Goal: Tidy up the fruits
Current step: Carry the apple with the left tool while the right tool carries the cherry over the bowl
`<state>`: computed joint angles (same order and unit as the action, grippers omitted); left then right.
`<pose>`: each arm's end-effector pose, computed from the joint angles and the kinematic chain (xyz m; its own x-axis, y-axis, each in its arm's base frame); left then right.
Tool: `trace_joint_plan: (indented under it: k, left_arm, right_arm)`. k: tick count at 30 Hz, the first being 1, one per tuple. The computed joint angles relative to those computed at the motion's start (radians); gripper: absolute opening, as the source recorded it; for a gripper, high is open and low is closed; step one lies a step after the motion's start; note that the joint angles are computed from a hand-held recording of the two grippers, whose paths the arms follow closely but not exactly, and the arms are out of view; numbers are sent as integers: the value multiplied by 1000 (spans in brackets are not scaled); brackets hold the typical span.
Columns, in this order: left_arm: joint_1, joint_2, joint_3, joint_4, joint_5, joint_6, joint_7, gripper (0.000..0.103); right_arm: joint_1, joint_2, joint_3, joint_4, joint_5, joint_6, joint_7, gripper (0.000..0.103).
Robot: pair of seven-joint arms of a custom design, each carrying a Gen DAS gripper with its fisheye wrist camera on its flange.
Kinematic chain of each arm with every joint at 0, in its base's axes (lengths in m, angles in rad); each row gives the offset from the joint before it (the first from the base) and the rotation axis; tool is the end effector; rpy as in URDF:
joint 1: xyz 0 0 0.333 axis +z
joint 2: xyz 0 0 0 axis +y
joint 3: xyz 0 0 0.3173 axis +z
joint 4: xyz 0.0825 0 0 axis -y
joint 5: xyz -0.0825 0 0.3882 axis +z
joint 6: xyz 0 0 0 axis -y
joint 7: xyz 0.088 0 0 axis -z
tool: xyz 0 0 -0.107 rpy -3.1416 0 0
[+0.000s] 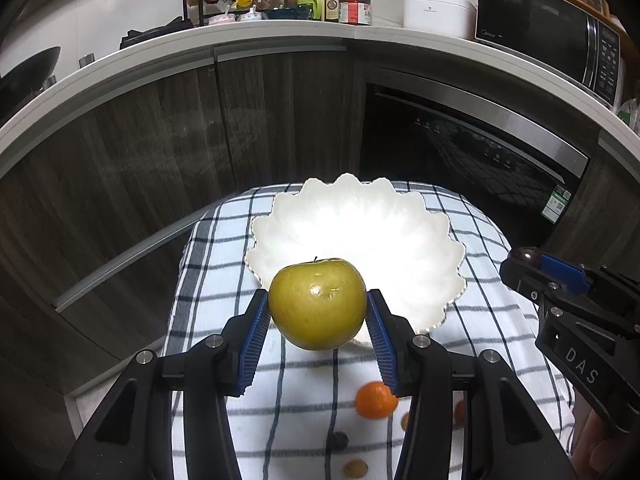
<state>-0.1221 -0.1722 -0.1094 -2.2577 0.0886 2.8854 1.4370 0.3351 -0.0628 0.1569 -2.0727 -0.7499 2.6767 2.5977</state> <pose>0.5273 -0.1324 0.5281 -0.1793 -0.9838 0.0002 -0.6848 0.1247 -0.7179 0.5013 0.2943 0.5267 0.0413 -0.9990 -0.0151 -0.6744 -0.0167 -0.7382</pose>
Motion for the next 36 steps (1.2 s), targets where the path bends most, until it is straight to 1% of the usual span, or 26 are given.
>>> trace_joint_plan:
  k: [6, 13, 16, 19, 26, 36]
  left_arm:
    - [14, 57, -10, 60, 26, -7, -9, 48]
    - [27, 122, -17, 128, 16, -16, 7, 48]
    - [32, 152, -20, 161, -9, -19, 33, 48]
    - [40, 180, -27, 194, 8, -29, 24, 48]
    - [51, 234, -37, 249, 45, -39, 19, 48]
    - [67, 316, -54, 320, 19, -90, 32, 48]
  right_arm:
    - [5, 53, -21, 67, -13, -13, -4, 29]
    - [29, 110, -55, 143, -15, -29, -29, 29]
    - [39, 135, -70, 170, -1, -31, -49, 29]
    - [50, 158, -86, 193, 7, -28, -66, 29]
    - [71, 214, -119, 239, 62, -26, -109, 29]
    - [89, 312, -158, 297, 217, -28, -241, 29]
